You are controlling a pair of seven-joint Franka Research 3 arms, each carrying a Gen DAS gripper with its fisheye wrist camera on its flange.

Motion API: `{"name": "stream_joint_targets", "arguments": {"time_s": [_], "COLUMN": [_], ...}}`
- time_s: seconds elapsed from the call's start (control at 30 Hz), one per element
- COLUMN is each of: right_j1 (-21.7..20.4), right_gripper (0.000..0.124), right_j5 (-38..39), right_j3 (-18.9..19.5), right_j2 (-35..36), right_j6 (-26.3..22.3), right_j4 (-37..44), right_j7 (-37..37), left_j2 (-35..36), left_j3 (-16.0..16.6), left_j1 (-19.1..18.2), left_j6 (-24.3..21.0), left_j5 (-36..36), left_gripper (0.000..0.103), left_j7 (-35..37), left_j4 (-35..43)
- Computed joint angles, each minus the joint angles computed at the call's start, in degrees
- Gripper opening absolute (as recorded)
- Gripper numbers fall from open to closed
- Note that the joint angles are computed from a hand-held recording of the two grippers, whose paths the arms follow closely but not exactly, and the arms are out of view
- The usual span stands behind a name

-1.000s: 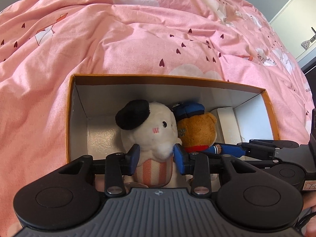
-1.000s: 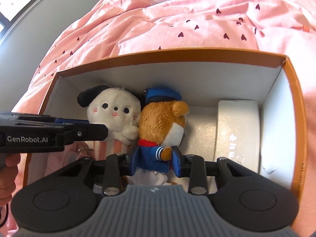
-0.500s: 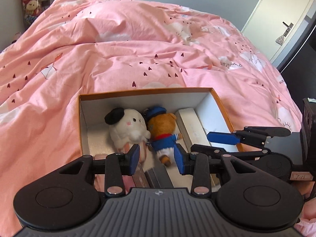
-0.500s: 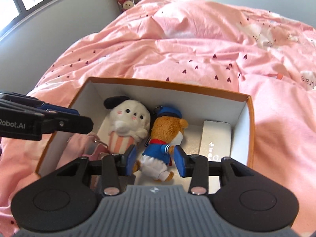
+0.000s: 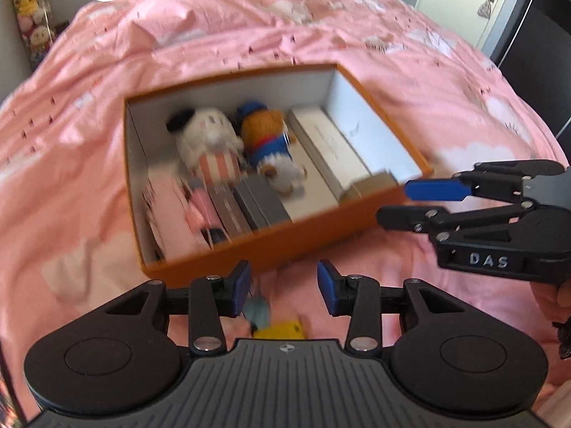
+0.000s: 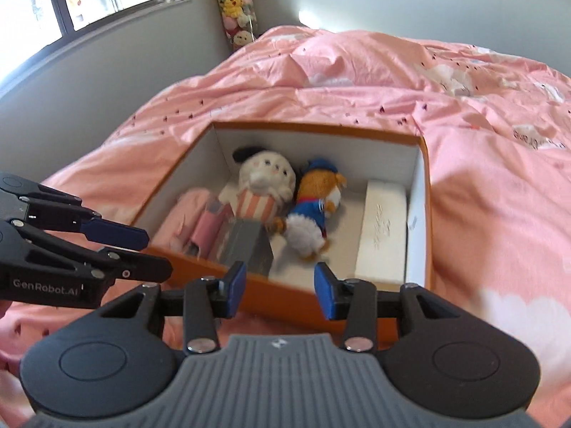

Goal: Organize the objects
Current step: 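Withdraw both tools toward the yellow tape measure and orange ball, then grasp the yellow tape measure with the left tool while the right tool grasps the orange crocheted ball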

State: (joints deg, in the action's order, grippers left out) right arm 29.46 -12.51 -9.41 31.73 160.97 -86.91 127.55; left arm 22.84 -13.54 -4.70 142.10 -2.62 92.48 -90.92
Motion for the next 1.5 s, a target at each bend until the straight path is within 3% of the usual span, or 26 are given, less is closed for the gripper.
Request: {"name": "stream_joint_targets", "arguments": {"time_s": [0.1, 0.33, 0.43, 0.67, 0.77, 1.23, 1.43, 1.5], "right_j1": [2.09, 1.88, 1.76, -1.64, -2.36, -2.74, -2.94, -2.82], "right_gripper": [0.045, 0.046, 0.052, 0.054, 0.054, 0.054, 0.053, 0.05], "right_j5": [-1.13, -3.52, -5.02, 0.59, 3.07, 9.64, 10.77, 10.86], "right_j3": [-1.4, 1.66, 2.69, 7.1, 7.89, 8.12, 8.15, 8.04], "right_j2": [-2.02, -5.02, -5.66, -5.02, -3.9, -0.62, -0.42, -0.37], "right_j6": [-3.65, -11.16, -13.36, -13.92, -13.48, -12.8, -12.27, -12.1], "right_j4": [-3.11, -7.06, -7.92, -8.26, -7.53, -4.81, -4.95, -4.96], "right_j7": [4.52, 10.43, 12.11, 9.04, 7.12, 1.1, -0.1, -0.35], "left_j2": [-0.13, -2.1, -3.05, -2.06, -1.02, 4.68, 5.37, 5.12], "left_j3": [0.39, 0.45, 0.73, -0.03, -0.93, -0.18, -1.28, -1.23], "left_j1": [0.22, 1.41, 0.53, 1.31, 2.42, 1.47, 2.53, 2.46], "left_j6": [-1.95, -2.13, -0.41, 1.67, 2.04, -1.18, -1.74, -1.52], "left_j5": [-0.64, -1.87, 0.22, -3.06, -6.1, -3.46, -4.76, -4.7], "left_gripper": [0.05, 0.057, 0.061, 0.068, 0.077, 0.077, 0.062, 0.062], "left_j7": [-2.09, -3.41, -3.03, -1.93, -1.77, -9.31, -8.05, -7.85], "left_j4": [-1.45, -6.41, -9.12, -11.03, -10.83, -5.9, -5.49, -5.81]}}
